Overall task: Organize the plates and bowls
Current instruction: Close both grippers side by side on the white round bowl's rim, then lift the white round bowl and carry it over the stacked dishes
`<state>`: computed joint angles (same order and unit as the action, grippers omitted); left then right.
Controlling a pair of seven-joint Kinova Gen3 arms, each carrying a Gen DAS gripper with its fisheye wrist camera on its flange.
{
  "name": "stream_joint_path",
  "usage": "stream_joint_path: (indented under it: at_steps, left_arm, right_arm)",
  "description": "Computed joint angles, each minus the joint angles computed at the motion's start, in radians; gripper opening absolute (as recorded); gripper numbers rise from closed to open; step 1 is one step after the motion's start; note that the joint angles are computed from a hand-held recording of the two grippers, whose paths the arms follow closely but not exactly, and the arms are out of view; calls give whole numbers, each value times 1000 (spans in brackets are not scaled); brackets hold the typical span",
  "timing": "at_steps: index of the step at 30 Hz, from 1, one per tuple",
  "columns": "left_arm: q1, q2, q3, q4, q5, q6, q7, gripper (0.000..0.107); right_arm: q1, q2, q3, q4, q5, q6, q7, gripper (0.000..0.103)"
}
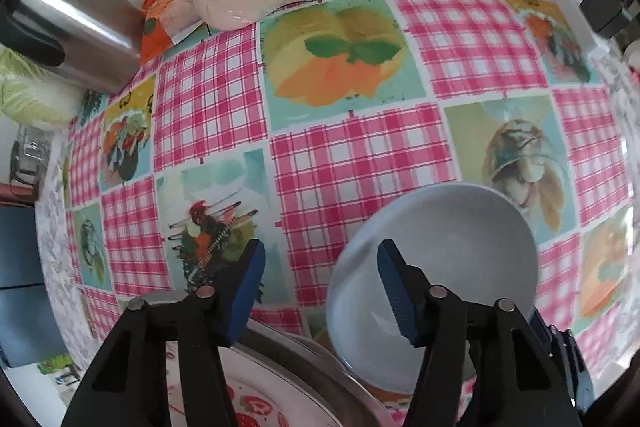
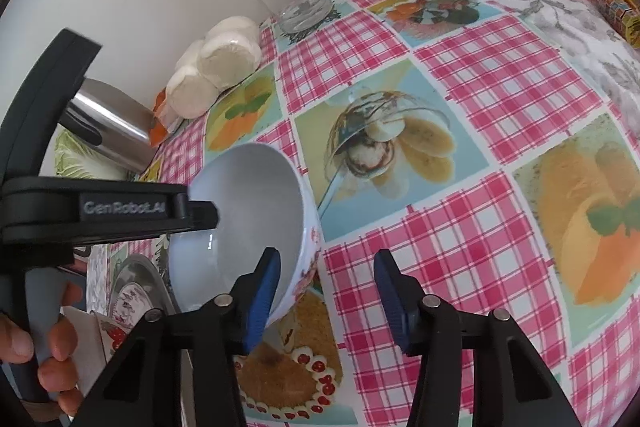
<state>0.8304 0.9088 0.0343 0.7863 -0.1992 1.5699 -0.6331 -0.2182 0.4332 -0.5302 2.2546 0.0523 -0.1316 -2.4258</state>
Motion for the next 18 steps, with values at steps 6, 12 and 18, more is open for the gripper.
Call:
stream_joint_path:
  at_steps: [6,12,18]
  left_arm:
    - [-31,-17,21,53,42,-75,-2,47]
    - [-38,-18,31,54,65,-109,-18,37]
    - [-37,-18,37,57,84,-131,-21,35]
  right_arm:
    - [-21,22,0,-6,8,-35,-3,40]
    - [-21,25,2,9,45,-80,-35,27]
    - [25,30,-19,30,106,-105,-83,24]
